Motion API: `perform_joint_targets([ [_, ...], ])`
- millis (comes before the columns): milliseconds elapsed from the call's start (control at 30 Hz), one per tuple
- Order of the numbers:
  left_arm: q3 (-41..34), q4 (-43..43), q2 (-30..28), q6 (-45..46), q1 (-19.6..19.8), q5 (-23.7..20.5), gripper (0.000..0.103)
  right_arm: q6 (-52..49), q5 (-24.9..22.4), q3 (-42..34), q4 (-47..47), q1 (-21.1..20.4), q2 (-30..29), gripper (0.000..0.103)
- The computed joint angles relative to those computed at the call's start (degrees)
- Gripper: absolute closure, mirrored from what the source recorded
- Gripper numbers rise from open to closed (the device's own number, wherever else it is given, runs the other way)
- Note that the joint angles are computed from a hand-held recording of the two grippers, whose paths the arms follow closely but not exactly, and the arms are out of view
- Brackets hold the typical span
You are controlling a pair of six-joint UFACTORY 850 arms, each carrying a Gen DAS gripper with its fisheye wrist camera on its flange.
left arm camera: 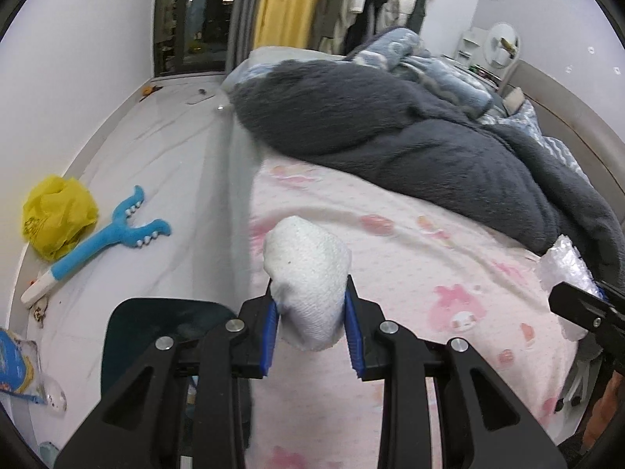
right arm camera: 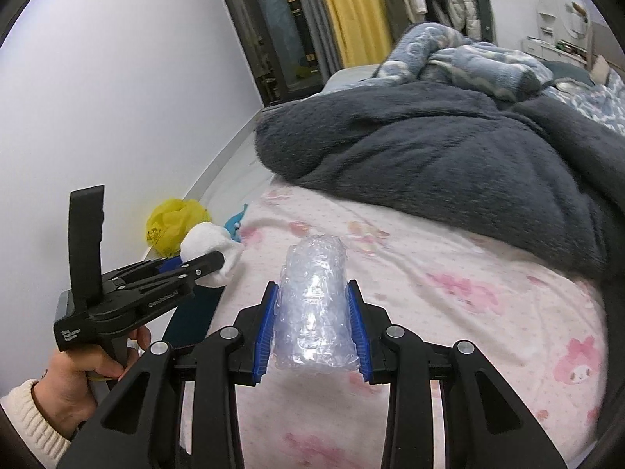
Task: Collect trash
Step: 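Carry the plastic bag and white tissue over the green bin, then open the left tool to drop the white tissue into the bin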
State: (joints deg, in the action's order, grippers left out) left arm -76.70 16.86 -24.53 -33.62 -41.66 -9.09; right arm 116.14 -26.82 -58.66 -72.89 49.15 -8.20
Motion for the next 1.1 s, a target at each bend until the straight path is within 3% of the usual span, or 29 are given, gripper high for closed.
perform_joint_targets([
  [300, 3.79, 0.26, 1.63, -1.11, 4.18, -0.63, 0.07, -4.81, 2.5, -7.09, 2.64, 0.33, -6.49, 0.068],
  [800, 5.81, -14.17, -1.28, 11.3, 10.7, -5.04, 0.07, -17.53, 4.67, -18.68, 12.01, 1.27, -16.05, 0.068],
  [1100, 5.12, -22.92, -3.84, 20.02, 13.38, -10.8, 0.069, -25.97, 5.66, -25.64, 18.67, 2.1, -21.54, 0.068],
])
